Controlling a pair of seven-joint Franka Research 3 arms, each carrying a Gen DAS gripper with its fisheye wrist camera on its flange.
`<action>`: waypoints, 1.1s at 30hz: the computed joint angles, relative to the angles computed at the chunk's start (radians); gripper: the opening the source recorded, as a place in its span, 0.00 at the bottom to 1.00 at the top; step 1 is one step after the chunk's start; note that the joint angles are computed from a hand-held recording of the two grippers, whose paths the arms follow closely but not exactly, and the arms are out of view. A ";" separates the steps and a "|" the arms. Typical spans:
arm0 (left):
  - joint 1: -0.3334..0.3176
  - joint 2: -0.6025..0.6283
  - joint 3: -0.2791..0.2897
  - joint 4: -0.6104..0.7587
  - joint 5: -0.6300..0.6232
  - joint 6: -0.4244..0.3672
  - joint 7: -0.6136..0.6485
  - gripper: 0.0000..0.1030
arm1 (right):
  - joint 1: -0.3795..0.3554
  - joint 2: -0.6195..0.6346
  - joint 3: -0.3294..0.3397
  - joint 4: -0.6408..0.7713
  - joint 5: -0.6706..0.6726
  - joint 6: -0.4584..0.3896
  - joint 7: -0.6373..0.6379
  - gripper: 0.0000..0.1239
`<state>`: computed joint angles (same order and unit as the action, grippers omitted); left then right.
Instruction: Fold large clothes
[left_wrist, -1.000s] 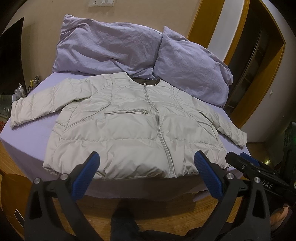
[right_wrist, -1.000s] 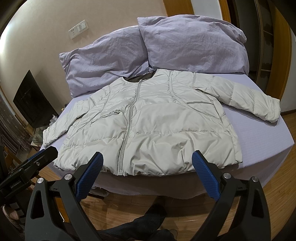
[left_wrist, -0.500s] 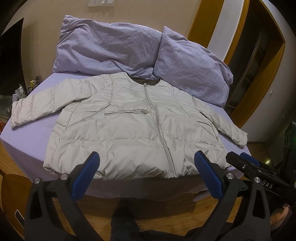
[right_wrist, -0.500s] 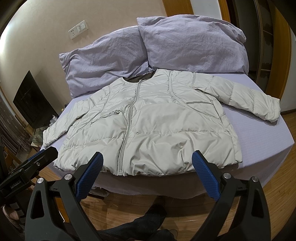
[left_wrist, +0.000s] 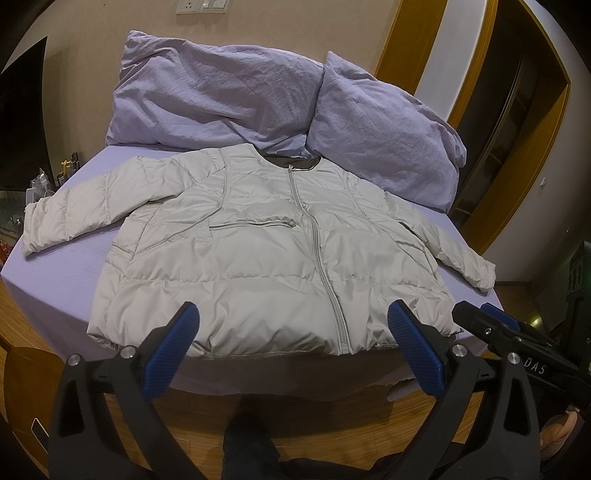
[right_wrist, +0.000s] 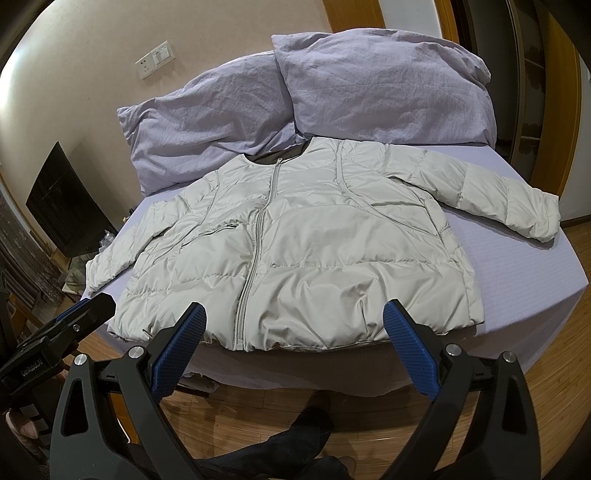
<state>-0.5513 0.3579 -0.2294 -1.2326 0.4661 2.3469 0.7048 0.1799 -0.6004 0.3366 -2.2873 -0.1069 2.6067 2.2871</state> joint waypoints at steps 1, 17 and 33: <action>0.000 0.000 0.000 0.000 0.000 0.000 0.000 0.98 | 0.000 0.000 0.000 0.000 0.000 0.000 0.000 0.79; -0.001 0.000 0.001 0.001 0.001 -0.001 0.000 0.98 | 0.001 0.004 -0.004 0.003 -0.001 0.002 -0.003 0.79; 0.021 0.031 0.004 0.023 -0.030 -0.006 0.021 0.98 | -0.016 0.028 -0.019 0.016 0.001 -0.009 0.012 0.79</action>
